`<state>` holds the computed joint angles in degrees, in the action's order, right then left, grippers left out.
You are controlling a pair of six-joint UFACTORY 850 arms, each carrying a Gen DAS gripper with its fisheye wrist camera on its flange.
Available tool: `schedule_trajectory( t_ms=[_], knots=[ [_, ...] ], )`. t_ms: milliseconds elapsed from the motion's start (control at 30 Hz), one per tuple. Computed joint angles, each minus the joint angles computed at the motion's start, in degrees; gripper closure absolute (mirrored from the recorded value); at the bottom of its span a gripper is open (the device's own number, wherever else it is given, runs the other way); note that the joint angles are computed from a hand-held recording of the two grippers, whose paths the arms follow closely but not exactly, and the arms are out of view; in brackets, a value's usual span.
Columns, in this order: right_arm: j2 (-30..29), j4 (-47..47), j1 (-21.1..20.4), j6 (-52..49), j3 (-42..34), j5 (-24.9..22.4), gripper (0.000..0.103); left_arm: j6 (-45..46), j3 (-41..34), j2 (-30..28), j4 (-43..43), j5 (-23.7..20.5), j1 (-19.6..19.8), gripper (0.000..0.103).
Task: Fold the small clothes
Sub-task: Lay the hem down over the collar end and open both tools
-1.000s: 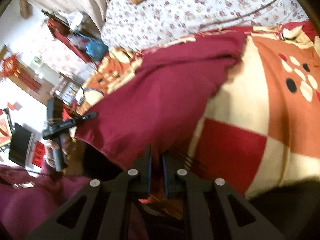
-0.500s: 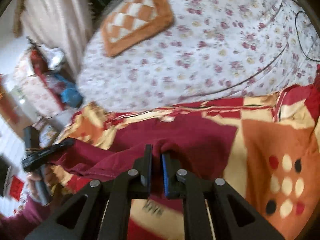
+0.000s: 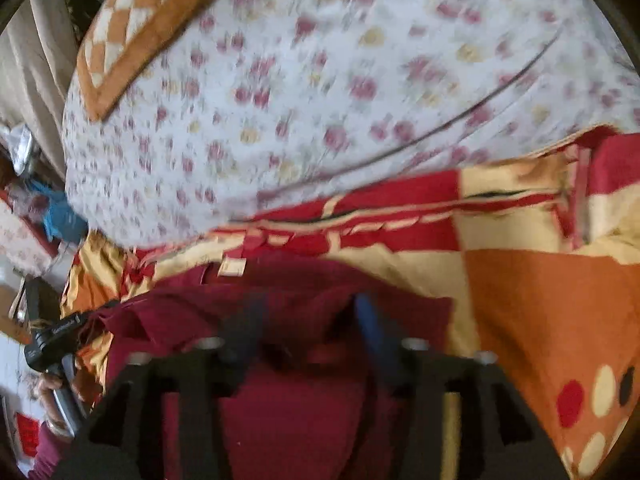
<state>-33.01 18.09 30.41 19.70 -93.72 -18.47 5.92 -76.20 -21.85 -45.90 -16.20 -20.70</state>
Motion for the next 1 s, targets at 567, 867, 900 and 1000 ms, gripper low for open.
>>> schedule_trajectory(
  t_ms=[567, 867, 900, 1000],
  knots=[
    [-8.38, -25.66, 2.09, 20.11, -8.96, -9.19, 0.05, 13.3, -0.64, 0.69, -15.48, -6.42, 3.29, 0.067],
    [8.62, -6.59, 2.22, 1.1, 11.02, 0.15, 0.049, 6.29, 10.2, 10.36, -1.16, -2.98, -0.57, 0.062],
    [10.34, -2.3, 2.49, -3.09, 13.16, 1.18, 0.048, 6.94, 11.97, 11.43, -1.47, -2.42, -1.16, 0.062],
    [13.17, 12.92, 3.1, -17.12, 17.45, 1.72, 0.048, 10.44, 15.64, 12.83, -5.64, -2.51, -2.1, 0.062]
  ],
)
